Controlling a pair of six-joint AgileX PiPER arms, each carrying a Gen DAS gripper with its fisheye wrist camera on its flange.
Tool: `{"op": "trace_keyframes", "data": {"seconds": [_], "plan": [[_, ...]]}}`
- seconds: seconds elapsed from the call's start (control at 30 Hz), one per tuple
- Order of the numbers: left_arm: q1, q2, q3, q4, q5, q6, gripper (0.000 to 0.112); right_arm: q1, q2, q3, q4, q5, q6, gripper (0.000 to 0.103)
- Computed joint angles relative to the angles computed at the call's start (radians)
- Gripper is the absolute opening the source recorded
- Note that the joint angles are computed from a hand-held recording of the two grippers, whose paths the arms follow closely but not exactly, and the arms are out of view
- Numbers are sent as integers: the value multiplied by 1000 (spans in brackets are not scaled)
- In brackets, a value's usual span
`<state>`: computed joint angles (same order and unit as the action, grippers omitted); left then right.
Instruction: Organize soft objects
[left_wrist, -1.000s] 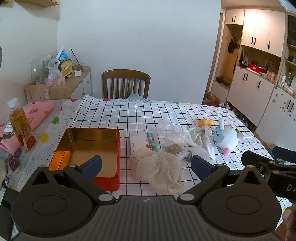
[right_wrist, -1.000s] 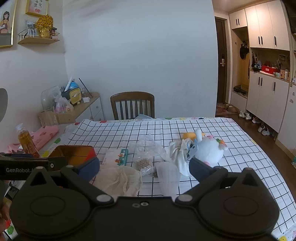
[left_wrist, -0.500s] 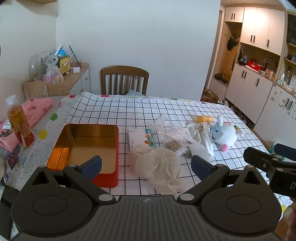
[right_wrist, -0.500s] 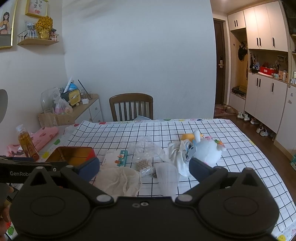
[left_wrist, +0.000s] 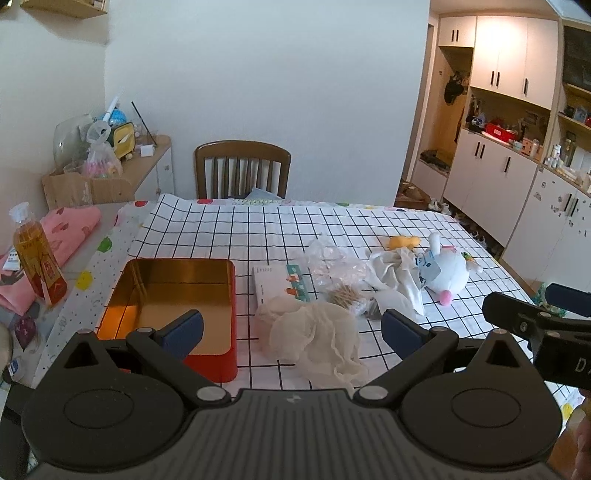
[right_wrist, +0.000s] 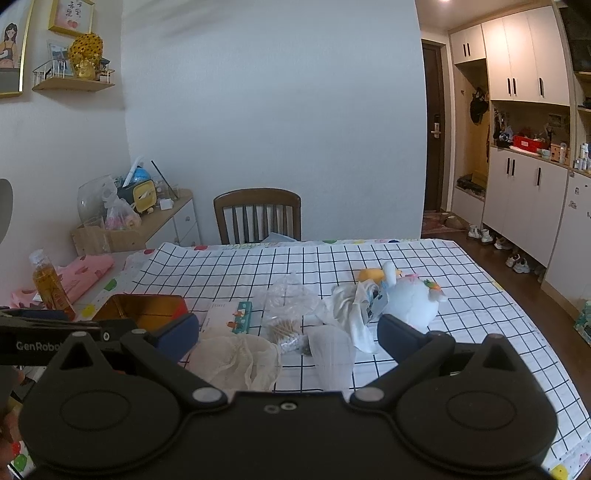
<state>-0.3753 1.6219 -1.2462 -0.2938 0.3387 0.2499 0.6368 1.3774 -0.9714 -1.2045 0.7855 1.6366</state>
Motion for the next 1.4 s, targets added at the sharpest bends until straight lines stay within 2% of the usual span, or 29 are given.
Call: {"op": "trace_keyframes", "data": {"seconds": [0.3,0.63,0.83,1.03,1.1,1.27,1.4], "plan": [[16,5,-4,-87,5,108,103,10,18,-23,11,25,-4,103],[26,45,-42,-101,30,119,103,-3,39,-44,32,16,-41,103],[32,101,-107,-149,71,180,103,-48,46,-42,50,-39,-69,103],[5,172,-179,-40,75,89,103,-115,66,-47,76,-114,-107,102],[-5,207,-216,14,84,39,103,-147,78,-48,82,-155,-122,102],[-8,286,-294,47,108,18,103,-253,118,-50,99,-271,-176,102],[-9,362,-367,98,131,-32,103,-360,180,-90,239,-357,-385,101]]}}
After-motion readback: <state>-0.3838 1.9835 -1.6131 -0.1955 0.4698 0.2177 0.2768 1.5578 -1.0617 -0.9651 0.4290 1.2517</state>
